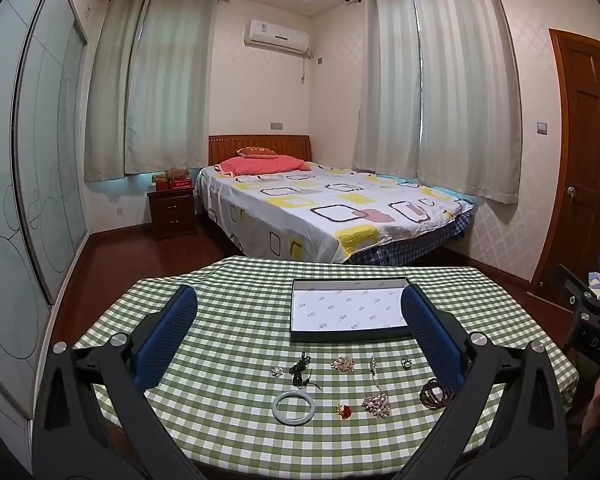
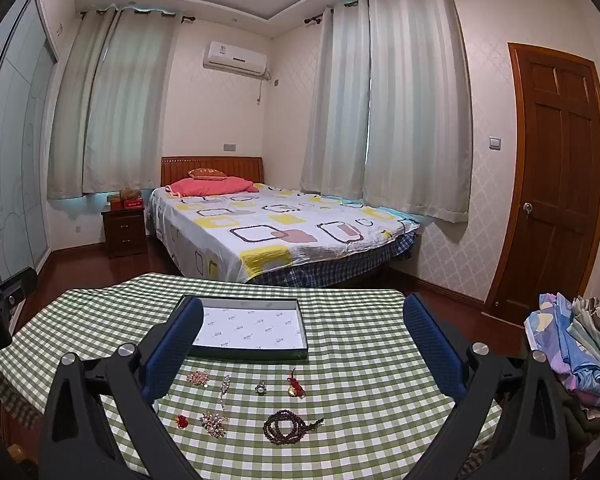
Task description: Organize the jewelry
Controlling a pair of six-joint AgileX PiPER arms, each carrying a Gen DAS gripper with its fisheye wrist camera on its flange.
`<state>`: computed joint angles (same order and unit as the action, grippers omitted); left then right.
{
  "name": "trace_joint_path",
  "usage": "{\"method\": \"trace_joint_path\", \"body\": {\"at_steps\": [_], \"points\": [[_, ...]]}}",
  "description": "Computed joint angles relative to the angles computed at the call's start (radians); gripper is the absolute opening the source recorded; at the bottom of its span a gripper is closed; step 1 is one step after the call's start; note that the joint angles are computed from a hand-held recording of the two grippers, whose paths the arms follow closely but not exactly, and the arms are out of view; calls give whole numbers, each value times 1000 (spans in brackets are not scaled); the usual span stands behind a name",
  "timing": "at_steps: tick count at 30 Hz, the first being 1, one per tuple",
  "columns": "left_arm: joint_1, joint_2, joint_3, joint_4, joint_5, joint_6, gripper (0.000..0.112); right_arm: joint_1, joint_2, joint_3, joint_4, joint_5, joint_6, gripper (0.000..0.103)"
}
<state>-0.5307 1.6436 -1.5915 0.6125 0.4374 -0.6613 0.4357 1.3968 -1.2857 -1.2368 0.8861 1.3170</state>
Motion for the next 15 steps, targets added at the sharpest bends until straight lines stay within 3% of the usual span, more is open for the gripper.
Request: {"method": "trace_joint_path", "body": {"at_steps": [15], "points": [[3,-1,-1,-24,1,23,99,-3,-2,8,-6,-4,5,98]]}}
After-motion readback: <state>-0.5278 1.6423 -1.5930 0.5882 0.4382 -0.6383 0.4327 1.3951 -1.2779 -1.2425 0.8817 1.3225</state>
